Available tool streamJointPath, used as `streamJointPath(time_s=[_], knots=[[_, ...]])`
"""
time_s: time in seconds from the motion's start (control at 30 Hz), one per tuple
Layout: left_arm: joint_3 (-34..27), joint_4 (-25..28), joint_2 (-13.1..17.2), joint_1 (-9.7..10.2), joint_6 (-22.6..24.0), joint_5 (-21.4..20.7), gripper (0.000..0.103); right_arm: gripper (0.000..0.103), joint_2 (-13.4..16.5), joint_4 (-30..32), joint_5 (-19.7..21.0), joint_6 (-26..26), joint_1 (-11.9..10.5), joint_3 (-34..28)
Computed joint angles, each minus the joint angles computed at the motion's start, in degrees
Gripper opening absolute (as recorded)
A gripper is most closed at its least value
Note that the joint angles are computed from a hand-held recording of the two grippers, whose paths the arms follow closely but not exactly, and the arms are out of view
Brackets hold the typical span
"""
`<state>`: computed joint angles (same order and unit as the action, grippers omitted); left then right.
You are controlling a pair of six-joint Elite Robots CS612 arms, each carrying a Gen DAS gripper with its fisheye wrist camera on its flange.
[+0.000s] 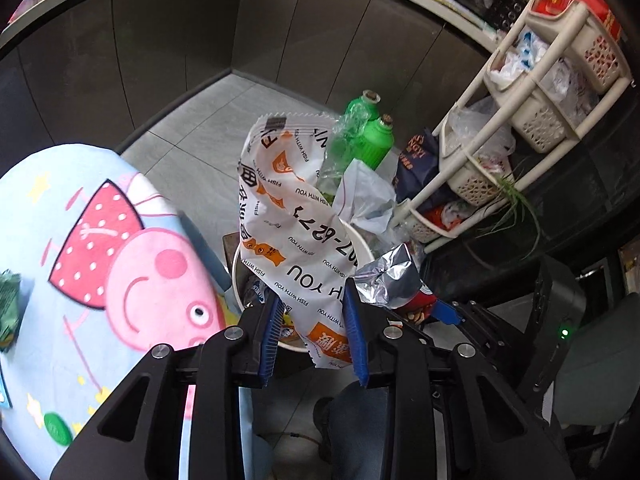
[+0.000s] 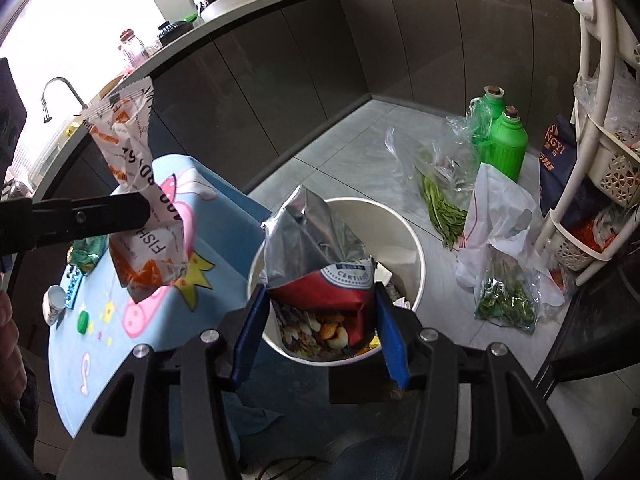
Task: Collect trash
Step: 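Lift the nut bag and fish-print wrapper and carry both over the white bin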
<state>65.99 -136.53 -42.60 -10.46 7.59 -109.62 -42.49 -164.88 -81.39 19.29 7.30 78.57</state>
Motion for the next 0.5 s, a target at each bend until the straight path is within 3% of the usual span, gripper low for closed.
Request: streamJointPath(time_s=[0.23,0.5], knots=[[-5.07,6.53,3.81,-0.89,3.44,2.77,0.029,0.053,2.47,2.82,-0.60,-0.23,-0.20,-2.56],[-7.71,10.14,5.94,-1.35,5.26,4.93,0.029,0.055,4.47,4.56,-0.51,-0.80,-0.49,-4.73]])
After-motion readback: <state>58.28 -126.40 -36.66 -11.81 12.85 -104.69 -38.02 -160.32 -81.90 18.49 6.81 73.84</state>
